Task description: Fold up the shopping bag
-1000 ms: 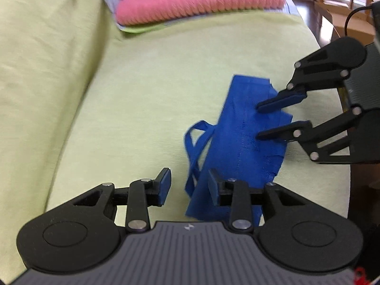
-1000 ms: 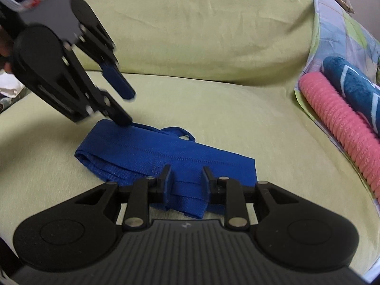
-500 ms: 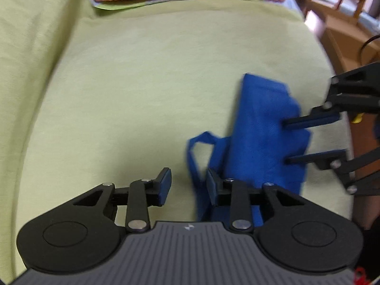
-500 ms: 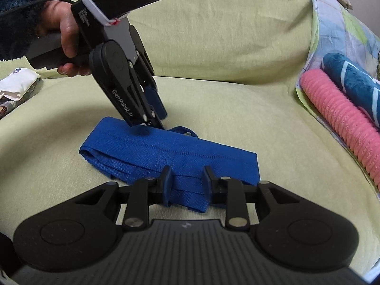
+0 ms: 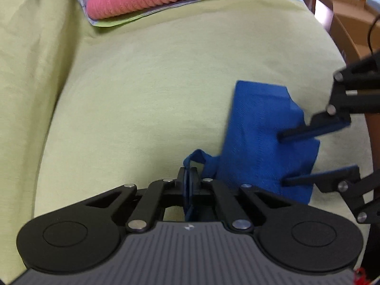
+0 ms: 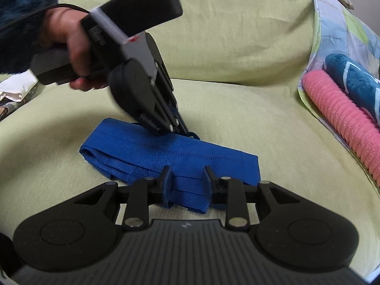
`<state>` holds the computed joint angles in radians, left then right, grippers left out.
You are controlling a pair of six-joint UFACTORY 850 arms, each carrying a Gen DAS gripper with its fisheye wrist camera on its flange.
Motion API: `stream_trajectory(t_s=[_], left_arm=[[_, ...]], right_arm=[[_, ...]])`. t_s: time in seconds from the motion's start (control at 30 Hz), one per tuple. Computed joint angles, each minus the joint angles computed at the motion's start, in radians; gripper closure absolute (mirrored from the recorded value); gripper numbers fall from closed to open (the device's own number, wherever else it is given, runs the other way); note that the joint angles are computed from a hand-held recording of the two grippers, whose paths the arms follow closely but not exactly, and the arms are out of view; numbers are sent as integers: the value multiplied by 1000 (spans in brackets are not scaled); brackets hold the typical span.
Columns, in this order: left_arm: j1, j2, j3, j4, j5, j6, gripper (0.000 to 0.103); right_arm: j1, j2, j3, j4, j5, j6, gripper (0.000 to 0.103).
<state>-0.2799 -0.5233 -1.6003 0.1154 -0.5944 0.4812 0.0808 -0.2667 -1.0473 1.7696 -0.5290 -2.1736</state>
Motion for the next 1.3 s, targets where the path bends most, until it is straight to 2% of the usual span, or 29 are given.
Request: stream_trajectory(t_s=[0.07, 0.1, 0.17, 0.2, 0.37, 0.47, 0.5, 0.57, 0.6, 0.87, 0.93, 0.97, 1.0, 1.03, 1.17, 1.3], left_arm=[[4, 23, 11, -31, 21, -11, 103], [11, 36, 11, -99, 20, 16, 103], [37, 55, 7, -296, -28, 120, 103], [46, 67, 14, -347, -47, 149, 103], [68, 88, 37, -408, -92, 181, 103], [80, 70, 9, -397, -103, 168, 93], [86, 59, -8, -399, -118, 172, 79], [99, 30, -48, -404, -149, 168, 63], [102, 11, -68, -396, -157, 156, 63], [117, -94, -165, -348, -199, 24, 64], [100, -90, -146, -304, -164, 5, 64], [92, -86, -140, -283, -154, -4, 67], [87, -82, -139, -278, -156, 2, 84], [86, -78, -138, -304, -167, 32, 103], [112, -30, -101, -507, -198, 206, 103], [159, -8, -78, -672, -270, 309, 103]], right_arm=[[0, 1, 0, 1, 1, 0, 76], [1, 1, 0, 1, 2, -1, 76], [0, 3, 1, 1, 3, 0, 76], [0, 3, 1, -1, 3, 6, 76], [-3, 3, -4, -21, 0, 20, 76], [-3, 2, -6, -23, -1, 19, 76], [-3, 1, -9, -31, -1, 27, 76], [-6, -2, -15, -52, -5, 52, 76], [-7, -2, -15, -55, -7, 52, 76], [-8, 2, -6, -38, -15, 34, 76], [-10, -2, -13, -50, -18, 46, 76], [-10, -4, -15, -52, -18, 48, 76], [-10, -5, -16, -54, -18, 51, 76], [-10, -5, -19, -62, -16, 60, 76], [-8, -5, -28, -97, -7, 98, 76], [-7, -6, -30, -102, -5, 107, 76]])
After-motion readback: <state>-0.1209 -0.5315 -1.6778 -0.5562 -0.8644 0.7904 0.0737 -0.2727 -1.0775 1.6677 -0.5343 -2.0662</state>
